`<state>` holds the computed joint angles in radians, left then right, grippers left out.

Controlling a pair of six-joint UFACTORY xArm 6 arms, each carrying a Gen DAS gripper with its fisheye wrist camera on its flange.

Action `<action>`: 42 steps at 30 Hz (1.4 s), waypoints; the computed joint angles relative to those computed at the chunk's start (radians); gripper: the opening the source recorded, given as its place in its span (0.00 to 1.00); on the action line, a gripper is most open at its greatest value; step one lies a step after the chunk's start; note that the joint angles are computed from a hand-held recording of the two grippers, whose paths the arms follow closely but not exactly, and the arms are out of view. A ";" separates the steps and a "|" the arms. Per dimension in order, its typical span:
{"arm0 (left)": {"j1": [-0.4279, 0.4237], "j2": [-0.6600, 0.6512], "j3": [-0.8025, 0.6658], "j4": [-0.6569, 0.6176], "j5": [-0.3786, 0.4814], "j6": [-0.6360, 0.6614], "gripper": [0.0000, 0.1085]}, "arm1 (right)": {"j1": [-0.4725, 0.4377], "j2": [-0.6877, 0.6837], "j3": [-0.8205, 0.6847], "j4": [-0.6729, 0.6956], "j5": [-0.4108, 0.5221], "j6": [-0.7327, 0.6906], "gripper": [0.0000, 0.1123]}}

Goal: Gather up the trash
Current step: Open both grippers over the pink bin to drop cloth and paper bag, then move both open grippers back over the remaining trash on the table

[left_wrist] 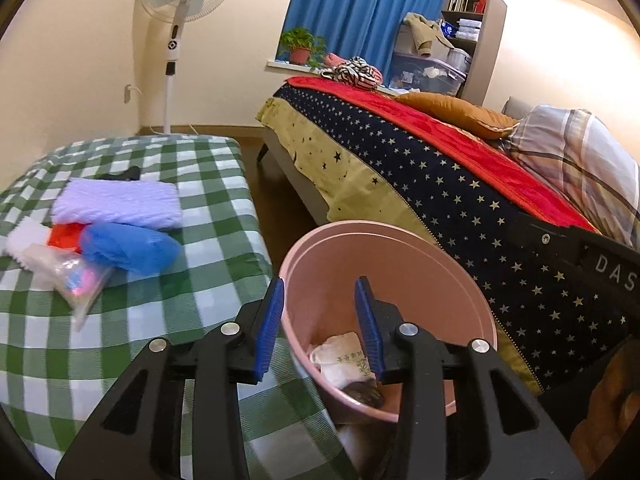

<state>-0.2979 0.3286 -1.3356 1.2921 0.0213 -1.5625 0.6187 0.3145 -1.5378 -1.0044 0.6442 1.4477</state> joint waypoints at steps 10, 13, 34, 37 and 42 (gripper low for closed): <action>0.023 -0.134 0.115 0.215 0.052 -0.213 0.34 | 0.018 -0.006 0.013 -0.001 -0.090 0.037 0.34; 0.034 -0.170 0.153 0.242 0.070 -0.247 0.33 | 0.026 0.007 -0.001 0.008 -0.116 0.035 0.34; 0.135 -0.286 0.295 0.247 0.212 -0.358 0.27 | 0.075 0.257 -0.254 0.200 -0.261 -0.162 0.34; 0.151 -0.283 0.293 0.236 0.215 -0.351 0.27 | 0.075 0.306 -0.303 0.260 -0.292 -0.222 0.34; 0.181 -0.278 0.287 0.242 0.215 -0.367 0.27 | 0.084 0.399 -0.404 0.373 -0.323 -0.345 0.34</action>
